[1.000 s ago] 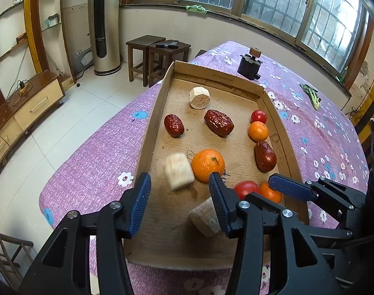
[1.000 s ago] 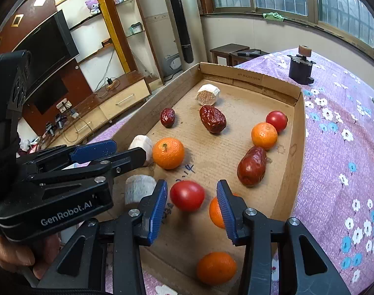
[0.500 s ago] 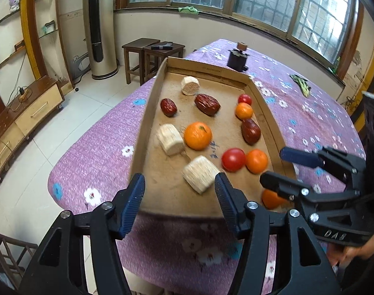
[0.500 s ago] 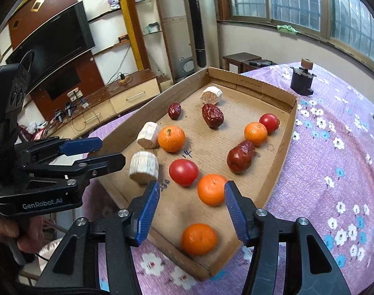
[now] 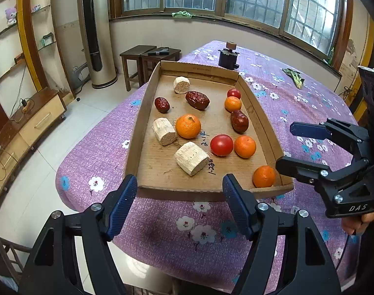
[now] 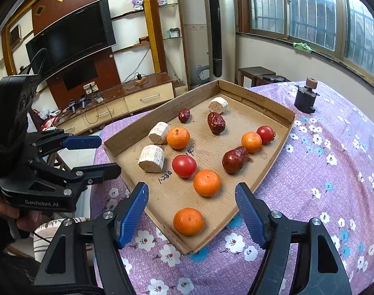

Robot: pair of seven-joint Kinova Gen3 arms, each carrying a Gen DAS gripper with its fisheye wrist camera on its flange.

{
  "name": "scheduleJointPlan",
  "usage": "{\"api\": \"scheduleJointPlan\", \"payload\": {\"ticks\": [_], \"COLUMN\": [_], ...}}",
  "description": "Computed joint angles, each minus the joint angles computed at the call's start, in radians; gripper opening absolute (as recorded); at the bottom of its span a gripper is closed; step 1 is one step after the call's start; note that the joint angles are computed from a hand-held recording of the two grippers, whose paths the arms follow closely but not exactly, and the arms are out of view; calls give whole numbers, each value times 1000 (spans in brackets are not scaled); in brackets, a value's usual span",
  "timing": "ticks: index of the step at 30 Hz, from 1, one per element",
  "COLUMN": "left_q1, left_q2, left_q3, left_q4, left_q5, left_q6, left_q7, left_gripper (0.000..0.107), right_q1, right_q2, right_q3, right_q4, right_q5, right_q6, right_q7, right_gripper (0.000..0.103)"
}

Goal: Organize fruits

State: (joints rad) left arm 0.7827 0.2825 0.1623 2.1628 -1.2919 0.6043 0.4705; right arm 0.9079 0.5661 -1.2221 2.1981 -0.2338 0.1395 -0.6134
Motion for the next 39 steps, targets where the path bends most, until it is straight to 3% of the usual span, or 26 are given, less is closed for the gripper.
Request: {"api": "scheduleJointPlan", "payload": {"ticks": [9,18,29,39], "left_q1": [37,79,107,110], "left_q2": [11,31,44,44], "left_q3": [18,21,19,19], "left_q4": [-14,-38,-50,-50], "left_q5": [27,59,63,60], "left_q6": [47,85,119,120], "left_q7": [-20,-58,-48,-46], "left_gripper": [72,79,79,79], "right_q1": [16,21,65,18], "right_q2": [5,-4,8,-8], "right_q3": [10,48,31,92], "right_q4": [-23,-45,-18,-10], "right_q5": [-24,-95,-216,-323], "right_q6": [79,169,144,133], "right_q7": [81,224,414,528], "right_gripper": [81,85,86,86]}}
